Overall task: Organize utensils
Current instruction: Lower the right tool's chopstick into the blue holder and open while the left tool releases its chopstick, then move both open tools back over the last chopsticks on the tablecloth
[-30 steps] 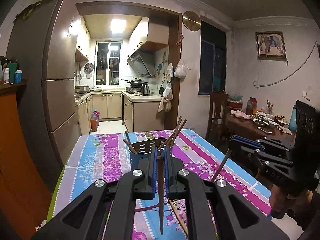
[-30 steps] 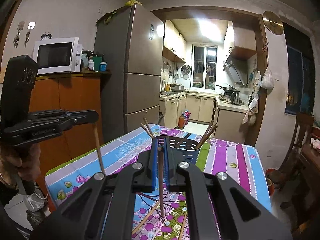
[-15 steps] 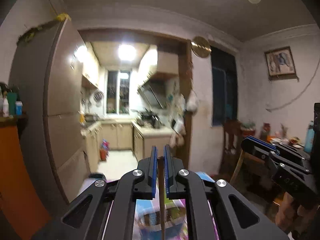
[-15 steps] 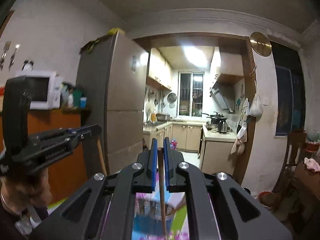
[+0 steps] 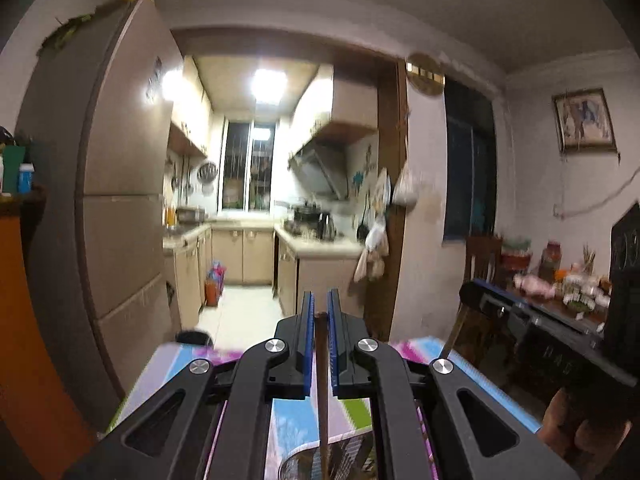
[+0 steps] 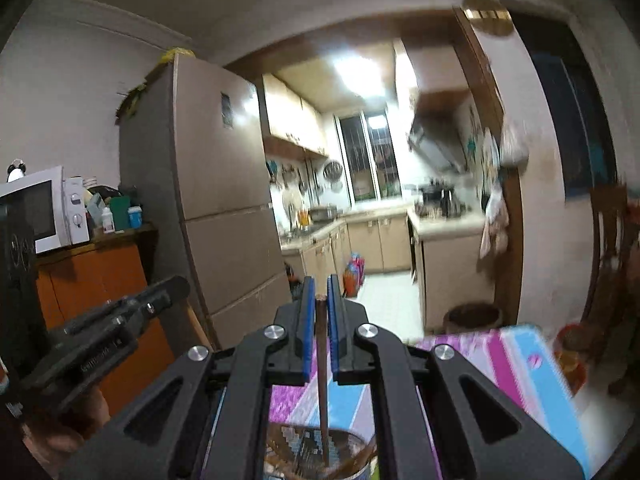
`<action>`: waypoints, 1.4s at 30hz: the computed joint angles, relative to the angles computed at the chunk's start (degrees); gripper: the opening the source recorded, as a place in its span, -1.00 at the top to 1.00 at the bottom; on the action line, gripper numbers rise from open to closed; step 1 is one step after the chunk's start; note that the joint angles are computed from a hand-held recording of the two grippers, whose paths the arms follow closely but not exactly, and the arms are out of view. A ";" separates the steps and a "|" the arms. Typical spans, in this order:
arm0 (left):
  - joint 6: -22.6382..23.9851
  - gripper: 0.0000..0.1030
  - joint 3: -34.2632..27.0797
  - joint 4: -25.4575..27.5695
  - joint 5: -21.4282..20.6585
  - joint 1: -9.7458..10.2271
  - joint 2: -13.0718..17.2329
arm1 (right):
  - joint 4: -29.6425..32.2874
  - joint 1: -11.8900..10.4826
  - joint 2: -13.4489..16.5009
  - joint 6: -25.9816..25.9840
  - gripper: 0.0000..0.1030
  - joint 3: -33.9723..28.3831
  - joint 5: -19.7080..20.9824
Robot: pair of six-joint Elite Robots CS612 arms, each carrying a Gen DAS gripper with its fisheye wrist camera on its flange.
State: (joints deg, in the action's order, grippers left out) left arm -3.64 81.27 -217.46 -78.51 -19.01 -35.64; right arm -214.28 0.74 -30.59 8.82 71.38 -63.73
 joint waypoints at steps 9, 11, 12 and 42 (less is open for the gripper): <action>-0.77 0.84 -0.52 3.53 1.89 0.53 1.91 | 5.90 0.31 0.59 -0.85 0.73 1.14 -1.69; -0.46 0.82 0.57 1.70 2.33 0.49 0.99 | 2.40 -0.17 -0.38 0.36 0.41 2.92 -2.46; -0.24 0.77 1.56 -0.39 2.72 0.51 0.16 | 0.24 -0.54 -1.09 0.89 0.41 4.05 -2.82; 4.10 -0.63 37.58 -9.91 20.78 -11.83 -5.96 | -20.81 -7.73 -9.37 1.72 -0.89 43.97 -13.63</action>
State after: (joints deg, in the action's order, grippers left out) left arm 0.46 118.84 -227.37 -57.73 -30.83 -41.61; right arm -235.09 -6.99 -39.97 10.55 115.35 -77.35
